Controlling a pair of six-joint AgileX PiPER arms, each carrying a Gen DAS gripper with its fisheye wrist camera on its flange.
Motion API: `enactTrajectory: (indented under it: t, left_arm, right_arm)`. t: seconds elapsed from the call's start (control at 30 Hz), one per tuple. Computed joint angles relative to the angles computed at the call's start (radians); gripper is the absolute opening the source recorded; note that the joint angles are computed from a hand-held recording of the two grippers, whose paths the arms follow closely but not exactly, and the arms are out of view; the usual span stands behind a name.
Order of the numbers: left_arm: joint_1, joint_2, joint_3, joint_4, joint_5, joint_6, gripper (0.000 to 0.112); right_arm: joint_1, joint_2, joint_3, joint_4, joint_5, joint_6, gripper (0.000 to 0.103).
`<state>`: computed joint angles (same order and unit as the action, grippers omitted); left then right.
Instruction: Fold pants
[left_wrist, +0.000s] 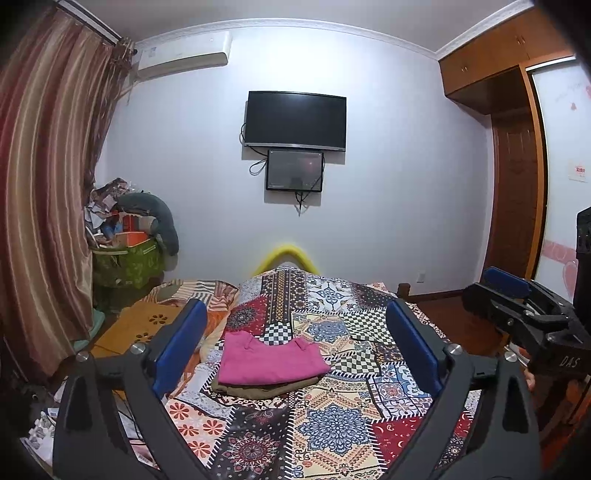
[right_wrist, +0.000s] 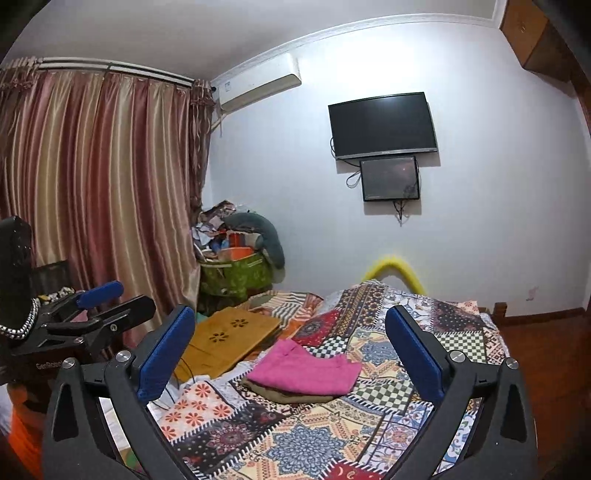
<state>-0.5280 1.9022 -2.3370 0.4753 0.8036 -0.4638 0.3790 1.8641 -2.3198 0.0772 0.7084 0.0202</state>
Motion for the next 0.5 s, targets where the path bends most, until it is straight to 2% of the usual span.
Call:
enactTrajectory:
  t: [0.27, 0.5]
  left_arm:
    - [-0.003, 0.012, -0.006, 0.0, -0.016, 0.006, 0.1]
    - [0.001, 0.006, 0.003, -0.011, -0.022, 0.011, 0.1]
  right_arm:
    - [-0.007, 0.003, -0.022, -0.006, 0.018, 0.005, 0.102]
    - [-0.003, -0.027, 0.035, -0.018, -0.01, 0.016, 0.103]
